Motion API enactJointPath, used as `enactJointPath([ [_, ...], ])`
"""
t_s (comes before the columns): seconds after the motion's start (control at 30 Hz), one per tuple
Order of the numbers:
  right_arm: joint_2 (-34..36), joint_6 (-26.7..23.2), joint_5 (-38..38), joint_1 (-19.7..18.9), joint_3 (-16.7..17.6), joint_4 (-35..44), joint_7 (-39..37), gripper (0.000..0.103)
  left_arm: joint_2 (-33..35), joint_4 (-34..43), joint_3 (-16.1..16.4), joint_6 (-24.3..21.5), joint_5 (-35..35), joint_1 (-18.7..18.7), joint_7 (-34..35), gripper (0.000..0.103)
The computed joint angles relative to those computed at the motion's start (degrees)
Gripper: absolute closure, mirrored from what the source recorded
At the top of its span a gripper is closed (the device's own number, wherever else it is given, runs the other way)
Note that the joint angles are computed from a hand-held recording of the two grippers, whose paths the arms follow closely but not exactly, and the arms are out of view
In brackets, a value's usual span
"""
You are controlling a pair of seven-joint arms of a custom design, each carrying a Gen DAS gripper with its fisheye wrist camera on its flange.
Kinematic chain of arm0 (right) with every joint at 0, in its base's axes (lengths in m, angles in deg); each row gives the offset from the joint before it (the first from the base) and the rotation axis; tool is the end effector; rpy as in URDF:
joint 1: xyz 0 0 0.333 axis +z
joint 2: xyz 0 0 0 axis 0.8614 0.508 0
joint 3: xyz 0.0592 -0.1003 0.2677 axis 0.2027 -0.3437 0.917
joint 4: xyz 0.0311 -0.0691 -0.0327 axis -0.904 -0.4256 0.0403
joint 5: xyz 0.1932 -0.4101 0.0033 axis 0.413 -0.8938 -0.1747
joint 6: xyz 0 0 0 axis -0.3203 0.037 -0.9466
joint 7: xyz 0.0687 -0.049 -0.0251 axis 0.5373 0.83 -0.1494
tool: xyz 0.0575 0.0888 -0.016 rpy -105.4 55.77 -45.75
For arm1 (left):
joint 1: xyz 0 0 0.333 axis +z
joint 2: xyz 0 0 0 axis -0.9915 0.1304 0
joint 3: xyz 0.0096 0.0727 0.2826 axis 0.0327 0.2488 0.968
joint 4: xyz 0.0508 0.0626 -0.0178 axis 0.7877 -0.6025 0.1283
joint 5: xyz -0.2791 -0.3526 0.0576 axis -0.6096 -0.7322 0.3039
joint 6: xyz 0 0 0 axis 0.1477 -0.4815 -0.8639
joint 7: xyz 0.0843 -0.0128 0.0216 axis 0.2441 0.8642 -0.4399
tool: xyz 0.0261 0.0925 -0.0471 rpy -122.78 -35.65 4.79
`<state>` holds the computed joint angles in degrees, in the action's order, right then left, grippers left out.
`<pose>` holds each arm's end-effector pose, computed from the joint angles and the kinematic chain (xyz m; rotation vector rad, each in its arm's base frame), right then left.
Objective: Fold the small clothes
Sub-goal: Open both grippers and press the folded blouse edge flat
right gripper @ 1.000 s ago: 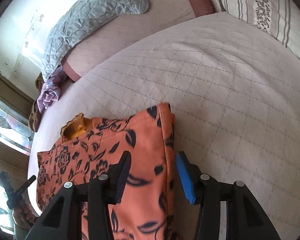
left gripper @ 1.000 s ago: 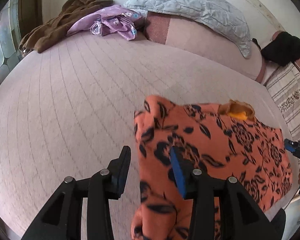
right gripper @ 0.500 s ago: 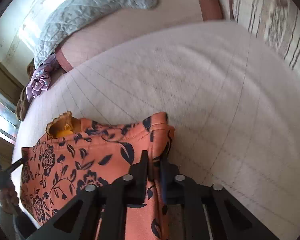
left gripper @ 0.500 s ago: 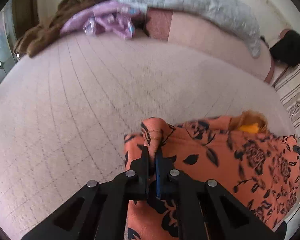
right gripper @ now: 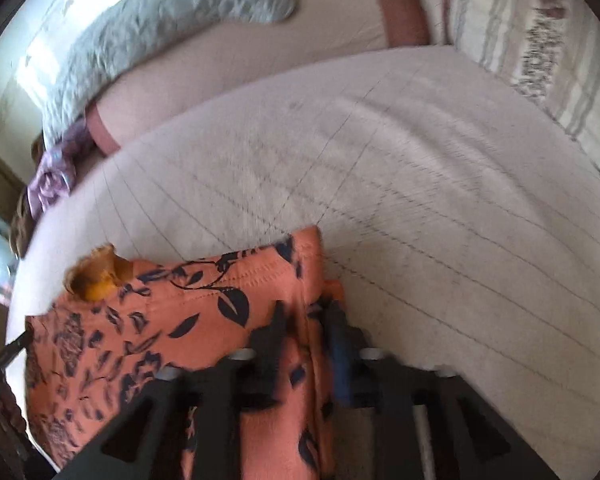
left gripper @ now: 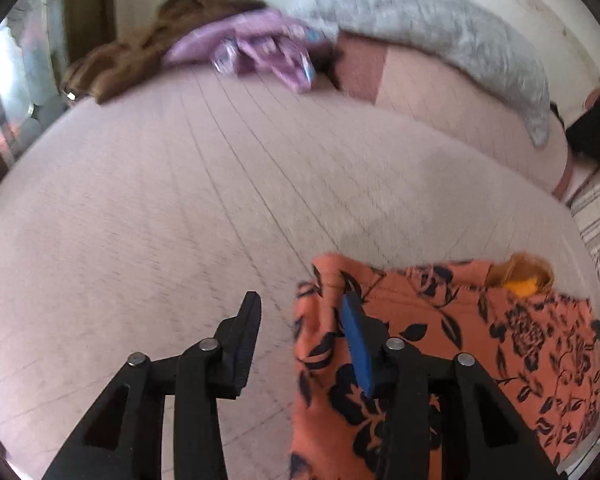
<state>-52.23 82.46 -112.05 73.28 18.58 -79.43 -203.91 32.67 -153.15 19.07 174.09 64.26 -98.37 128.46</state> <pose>0.4053 0.1939 0.3381 -0.8316 2.5488 -0.5851 0.7703 -0.3383 0.3224 -1.4269 2.4154 -0.9146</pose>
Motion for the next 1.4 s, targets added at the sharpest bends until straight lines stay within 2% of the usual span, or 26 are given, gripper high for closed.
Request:
enactJointPath([
  [0.07, -3.53, -3.29, 0.92, 1.32, 1.44, -0.80, 1.61, 0.045, -4.96, -6.73, -1.90, 2.22, -2.02, 2.35, 2.14, 0.060],
  [0.13, -6.89, -6.33, 1.41, 3.28, 3.32, -1.14, 3.28, 0.045, -10.17, -14.34, -4.79, 5.50, -5.60, 5.34, 6.30, 0.055],
  [0.2, -9.67, -5.57, 0.63, 5.10, 5.35, -1.70, 6.08, 0.045, -16.07, -22.88, -7.65, 8.87, -9.55, 8.11, 11.49, 0.050],
  [0.27, -10.53, -0.95, -1.26, 5.88, 7.40, -2.04, 10.30, 0.045, -21.48, -30.77, -11.70, 10.96, -15.89, 11.82, 19.01, 0.046],
  [0.37, -7.75, 9.48, -5.92, 4.19, 12.17, -1.87, 20.90, 0.041, -26.65, -38.33, -14.66, 11.62, -23.96, 14.37, 27.09, 0.039],
  [0.4, -5.89, 11.17, -6.77, 3.75, 13.18, -1.51, 23.33, 0.041, -27.30, -39.63, -14.93, 11.13, -25.53, 14.55, 29.43, 0.039],
  [0.47, -2.87, 11.42, -6.90, 3.89, 14.16, -1.45, 27.67, 0.041, -28.21, -42.04, -12.35, 11.21, -23.83, 12.02, 29.08, 0.039],
  [0.5, -1.49, 11.36, -5.99, 4.68, 14.08, -1.93, 30.26, 0.041, -27.84, -42.40, -9.81, 10.58, -20.66, 9.65, 27.34, 0.039],
  [0.53, -1.35, 12.23, -6.80, 4.48, 15.38, -3.05, 35.48, 0.042, -27.15, -42.63, -6.42, 10.51, -14.23, 6.51, 23.02, 0.039],
  [0.57, -2.52, 12.38, -9.52, 3.59, 17.48, -3.78, 40.52, 0.042, -27.06, -43.57, -5.03, 11.85, -11.72, 5.13, 22.01, 0.039],
  [0.6, -3.91, 11.43, -9.97, 4.44, 17.80, -4.63, 43.23, 0.042, -27.50, -45.18, -5.65, 15.14, -13.22, 5.32, 25.02, 0.039],
  [0.67, -4.97, 8.69, -8.27, 7.83, 16.11, -5.04, 44.01, 0.042, -28.64, -46.02, -5.12, 15.24, -12.57, 4.69, 24.15, 0.039],
  [0.77, -6.23, 6.11, -6.75, 11.38, 15.41, -5.52, 46.37, 0.040, -30.11, -46.48, -9.78, 15.03, -21.86, 9.00, 30.28, 0.039],
  [0.8, -6.35, 5.31, -6.40, 12.25, 15.63, -5.45, 47.62, 0.039, -30.27, -46.55, -9.42, 15.54, -22.60, 8.62, 30.36, 0.039],
  [0.9, -5.60, 3.66, -6.98, 13.43, 17.21, -4.84, 53.13, 0.037, -28.41, -44.73, -4.09, 13.24, -15.82, 4.32, 23.23, 0.039],
  [1.03, -5.96, 4.67, -10.11, 13.95, 18.50, -6.61, 62.83, 0.037, -29.07, -45.44, -4.63, 13.30, -15.40, 4.97, 22.96, 0.039],
  [1.13, -7.87, 4.50, -12.94, 13.49, 18.63, -8.29, 68.30, 0.037, -30.58, -46.57, -7.75, 14.56, -21.62, 7.74, 26.90, 0.039],
  [1.3, -9.05, 5.81, -19.53, 9.72, 20.81, -10.15, 82.07, 0.036, -30.38, -45.40, -6.71, 13.42, -23.42, 6.78, 24.90, 0.039],
  [1.33, -8.52, 4.87, -20.02, 9.95, 20.24, -9.68, 81.85, 0.041, -30.33, -45.42, -6.51, 13.45, -23.25, 6.50, 24.50, 0.039],
  [1.4, -7.31, 3.44, -20.11, 11.27, 17.98, -8.87, 78.84, 0.091, -30.37, -45.64, -6.06, 13.86, -22.19, 5.75, 23.63, 0.039],
])
